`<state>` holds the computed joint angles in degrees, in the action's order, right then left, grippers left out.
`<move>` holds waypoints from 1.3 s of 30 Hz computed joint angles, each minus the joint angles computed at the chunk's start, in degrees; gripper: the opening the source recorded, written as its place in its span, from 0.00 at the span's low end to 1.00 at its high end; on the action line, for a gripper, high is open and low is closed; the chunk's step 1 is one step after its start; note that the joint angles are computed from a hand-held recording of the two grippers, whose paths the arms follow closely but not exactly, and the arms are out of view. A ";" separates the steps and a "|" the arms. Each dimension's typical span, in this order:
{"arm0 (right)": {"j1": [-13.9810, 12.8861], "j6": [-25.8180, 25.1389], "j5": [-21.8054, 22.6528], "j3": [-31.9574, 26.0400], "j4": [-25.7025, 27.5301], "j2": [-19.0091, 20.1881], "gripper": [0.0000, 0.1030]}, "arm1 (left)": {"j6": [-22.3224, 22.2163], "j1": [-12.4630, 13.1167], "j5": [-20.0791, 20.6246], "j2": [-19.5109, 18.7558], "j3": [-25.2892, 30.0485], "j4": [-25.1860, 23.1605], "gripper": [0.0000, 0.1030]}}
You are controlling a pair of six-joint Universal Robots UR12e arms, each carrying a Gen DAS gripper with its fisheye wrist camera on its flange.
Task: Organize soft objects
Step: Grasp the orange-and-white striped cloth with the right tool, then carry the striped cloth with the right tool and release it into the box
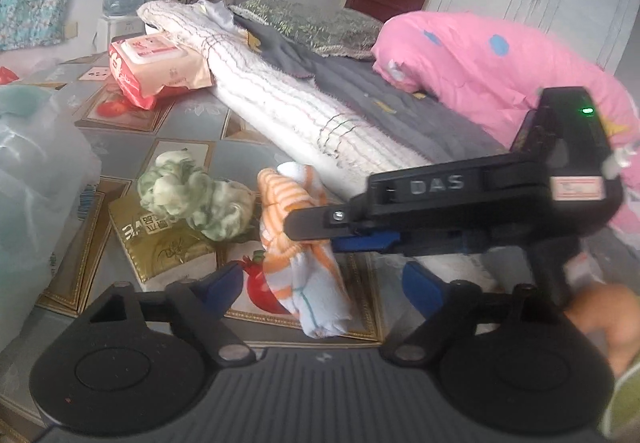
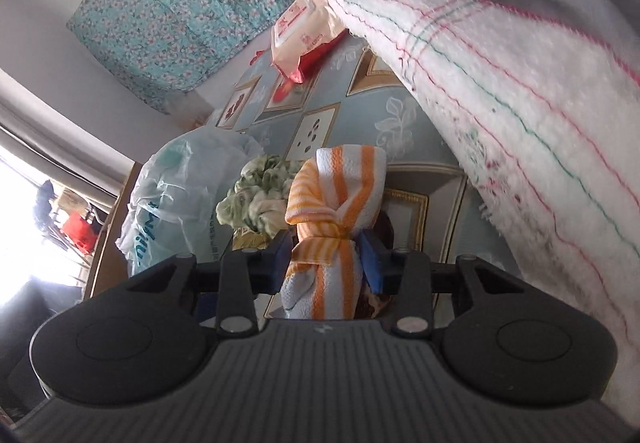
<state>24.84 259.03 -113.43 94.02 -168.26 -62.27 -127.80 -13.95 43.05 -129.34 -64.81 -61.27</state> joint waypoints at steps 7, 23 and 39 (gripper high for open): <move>-0.15 1.84 0.88 -0.06 0.26 0.01 0.41 | -0.73 -1.37 5.00 -1.25 1.53 0.71 0.60; 0.53 3.69 1.07 1.17 -9.25 0.80 0.43 | -1.89 -0.74 2.94 -0.05 0.64 1.23 0.42; 2.29 -6.08 -0.73 -2.68 -15.02 1.79 0.43 | -7.43 2.72 -4.02 4.15 -5.89 14.10 0.42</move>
